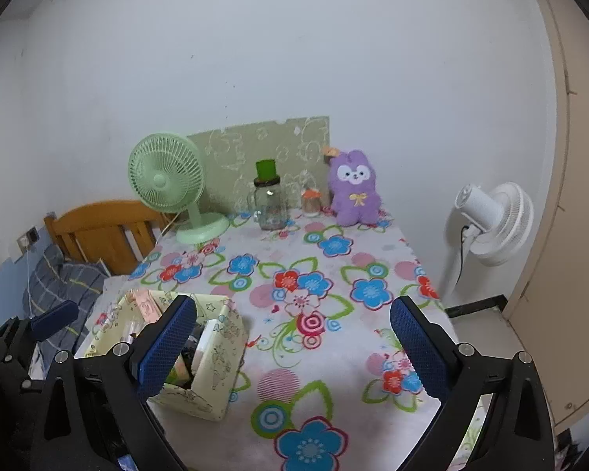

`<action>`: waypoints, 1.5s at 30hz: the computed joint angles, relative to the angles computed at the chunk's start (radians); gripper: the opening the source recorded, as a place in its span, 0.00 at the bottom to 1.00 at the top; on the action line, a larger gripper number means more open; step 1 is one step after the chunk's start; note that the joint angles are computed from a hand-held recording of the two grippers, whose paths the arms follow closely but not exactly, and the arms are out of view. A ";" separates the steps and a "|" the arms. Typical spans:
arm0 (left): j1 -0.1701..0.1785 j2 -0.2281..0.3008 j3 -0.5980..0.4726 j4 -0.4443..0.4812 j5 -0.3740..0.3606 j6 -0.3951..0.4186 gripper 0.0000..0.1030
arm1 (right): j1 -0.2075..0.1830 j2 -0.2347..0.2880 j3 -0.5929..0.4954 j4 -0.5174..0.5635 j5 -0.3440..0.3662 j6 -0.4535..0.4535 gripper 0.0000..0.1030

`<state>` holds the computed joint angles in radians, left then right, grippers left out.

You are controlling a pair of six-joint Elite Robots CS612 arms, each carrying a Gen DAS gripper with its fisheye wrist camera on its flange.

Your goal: Organize soft objects

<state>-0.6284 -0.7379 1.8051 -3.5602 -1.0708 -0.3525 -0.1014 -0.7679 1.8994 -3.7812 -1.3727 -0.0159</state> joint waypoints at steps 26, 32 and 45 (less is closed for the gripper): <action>-0.039 -0.026 0.066 -0.106 0.087 0.031 1.00 | -0.037 -0.021 0.080 -0.130 -0.001 0.027 1.00; -0.040 -0.026 0.067 -0.107 0.090 0.031 1.00 | -0.034 -0.022 0.080 -0.132 -0.010 0.026 1.00; -0.039 -0.028 0.067 -0.104 0.093 0.024 1.00 | -0.033 -0.023 0.079 -0.128 -0.009 0.027 1.00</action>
<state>-0.6673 -0.7663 1.8724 -3.6641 -0.9773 -0.3287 -0.1348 -0.7907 1.9785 -3.9092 -1.3821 0.0108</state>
